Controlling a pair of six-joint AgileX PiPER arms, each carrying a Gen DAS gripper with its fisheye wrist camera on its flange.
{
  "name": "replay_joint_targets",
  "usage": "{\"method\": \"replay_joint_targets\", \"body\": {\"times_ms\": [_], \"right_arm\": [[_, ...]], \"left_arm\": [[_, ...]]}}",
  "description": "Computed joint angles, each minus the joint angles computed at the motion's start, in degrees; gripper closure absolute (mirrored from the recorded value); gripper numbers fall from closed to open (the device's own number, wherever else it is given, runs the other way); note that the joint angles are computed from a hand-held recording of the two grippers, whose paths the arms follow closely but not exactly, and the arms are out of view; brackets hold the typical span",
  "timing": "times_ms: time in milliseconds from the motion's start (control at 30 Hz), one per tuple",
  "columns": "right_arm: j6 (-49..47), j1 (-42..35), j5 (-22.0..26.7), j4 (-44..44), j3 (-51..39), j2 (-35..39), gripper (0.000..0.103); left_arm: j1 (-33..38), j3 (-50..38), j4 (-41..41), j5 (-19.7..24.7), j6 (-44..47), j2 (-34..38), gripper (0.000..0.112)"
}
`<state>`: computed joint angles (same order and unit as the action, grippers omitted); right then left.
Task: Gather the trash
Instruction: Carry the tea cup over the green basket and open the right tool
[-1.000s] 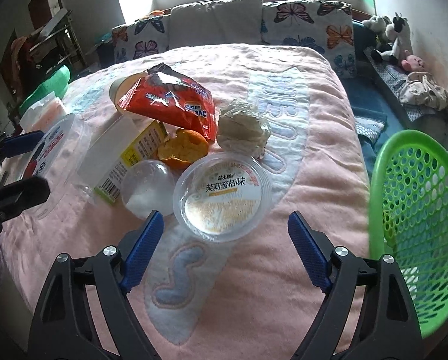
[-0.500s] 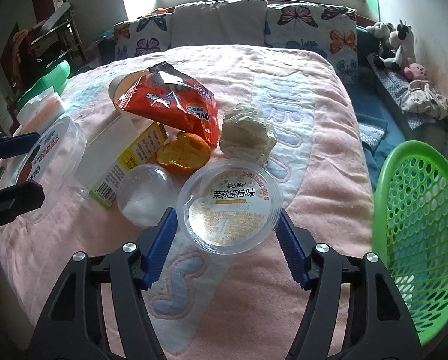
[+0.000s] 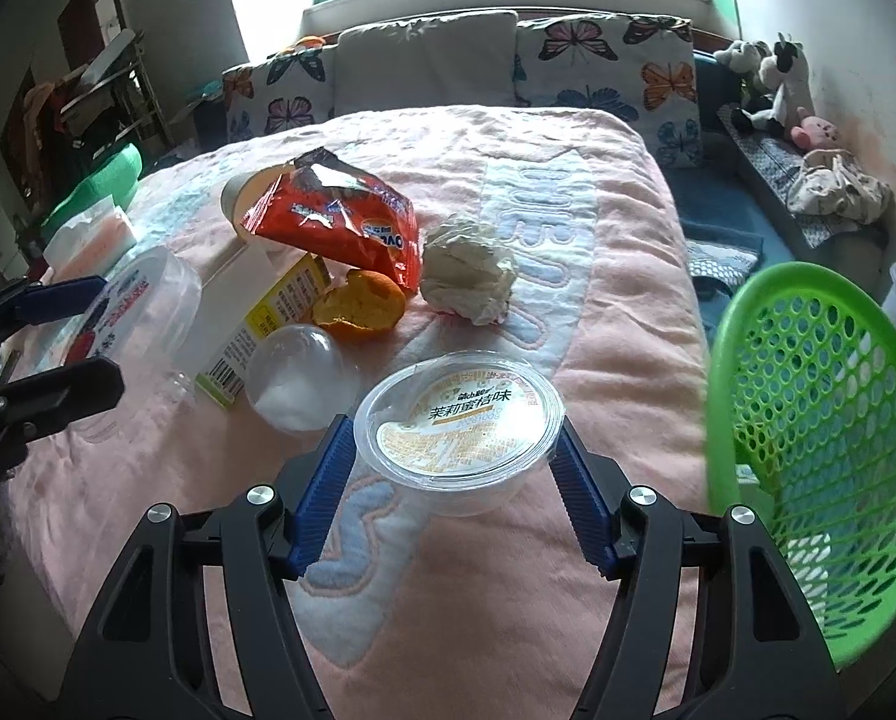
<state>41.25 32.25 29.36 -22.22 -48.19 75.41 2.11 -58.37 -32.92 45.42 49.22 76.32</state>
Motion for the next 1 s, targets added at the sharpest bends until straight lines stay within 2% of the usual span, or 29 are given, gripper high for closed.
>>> {"method": "replay_joint_targets", "body": {"times_ms": [233, 467, 733, 1000], "right_arm": [[1.37, -1.4, 1.65, -0.7, 4.15, -6.86, 0.037], [-2.02, -7.62, 3.98, 1.52, 8.42, -14.74, 0.037], [-17.37, -22.97, 4.98, 12.13, 12.07, -21.22, 0.037], [-36.49, -38.99, 4.49, 26.15, 14.66, -22.16, 0.036]], "left_arm": [[-4.96, -0.61, 1.88, -0.41, -4.04, -0.77, 0.027], [-12.99, -2.43, 5.78, -1.65, -10.76, 0.09, 0.027], [-22.88, -5.79, 10.94, -3.42, -19.03, 3.0, 0.027], [-30.06, -11.6, 15.63, -3.62, -26.19, 7.96, 0.027]]}}
